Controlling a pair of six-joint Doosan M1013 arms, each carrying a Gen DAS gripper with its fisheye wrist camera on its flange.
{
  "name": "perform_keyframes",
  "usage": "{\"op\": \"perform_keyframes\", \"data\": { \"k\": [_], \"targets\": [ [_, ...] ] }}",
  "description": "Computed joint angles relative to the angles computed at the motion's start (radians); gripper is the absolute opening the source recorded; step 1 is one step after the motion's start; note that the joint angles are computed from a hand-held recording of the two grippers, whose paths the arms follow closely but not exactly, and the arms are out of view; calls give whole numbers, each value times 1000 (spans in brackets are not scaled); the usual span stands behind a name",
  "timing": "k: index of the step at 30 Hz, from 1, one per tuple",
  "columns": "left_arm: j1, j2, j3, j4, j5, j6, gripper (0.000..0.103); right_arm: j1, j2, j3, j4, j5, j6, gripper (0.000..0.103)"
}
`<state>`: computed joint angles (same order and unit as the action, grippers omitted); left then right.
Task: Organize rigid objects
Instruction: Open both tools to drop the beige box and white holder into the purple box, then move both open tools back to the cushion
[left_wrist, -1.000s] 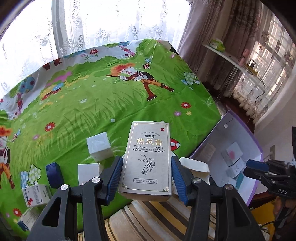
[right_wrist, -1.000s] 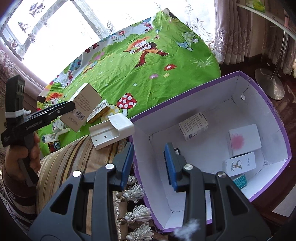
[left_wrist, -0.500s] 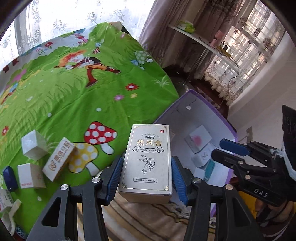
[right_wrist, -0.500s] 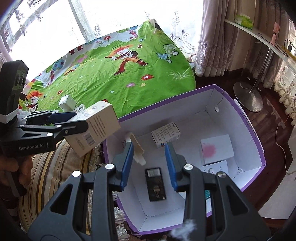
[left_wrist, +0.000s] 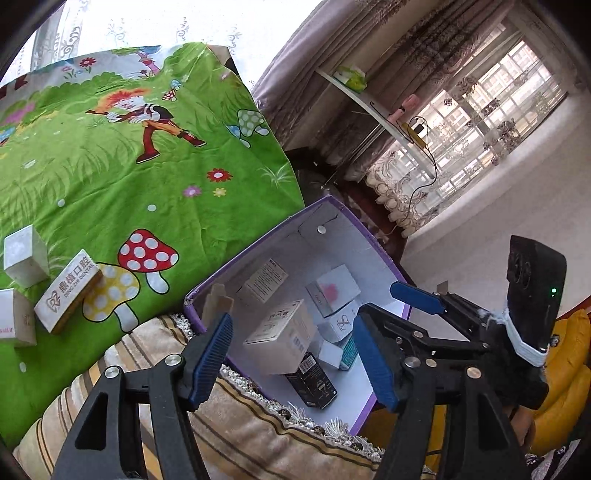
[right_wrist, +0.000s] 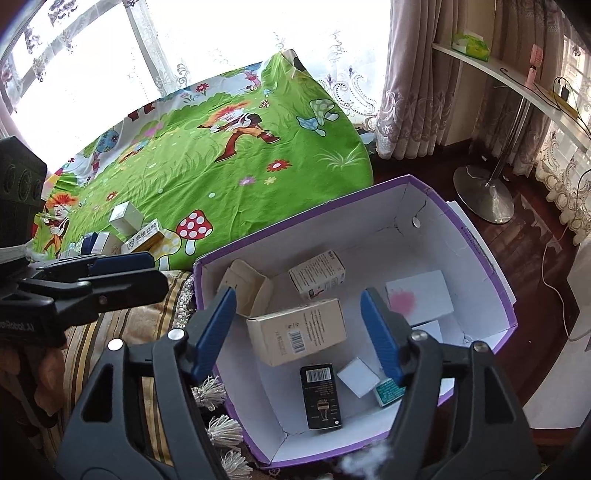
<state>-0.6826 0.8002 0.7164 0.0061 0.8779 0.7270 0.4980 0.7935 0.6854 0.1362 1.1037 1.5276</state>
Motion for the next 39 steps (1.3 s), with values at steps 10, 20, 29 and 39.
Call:
{"op": "perform_keyframes", "data": {
  "k": [10, 20, 29, 39],
  "targets": [
    [-43, -162, 264, 287, -98, -320, 68, 23, -8, 9, 49, -19, -70, 78],
    [-75, -336, 539, 587, -46, -793, 68, 52, 11, -28, 84, 35, -147, 79],
    [-105, -440, 684, 708, 151, -1058, 68, 70, 42, -79, 101, 93, -180, 79],
    [-67, -503, 767, 628, 243, -1133, 68, 91, 94, -170, 106, 161, -201, 80]
  ]
}}
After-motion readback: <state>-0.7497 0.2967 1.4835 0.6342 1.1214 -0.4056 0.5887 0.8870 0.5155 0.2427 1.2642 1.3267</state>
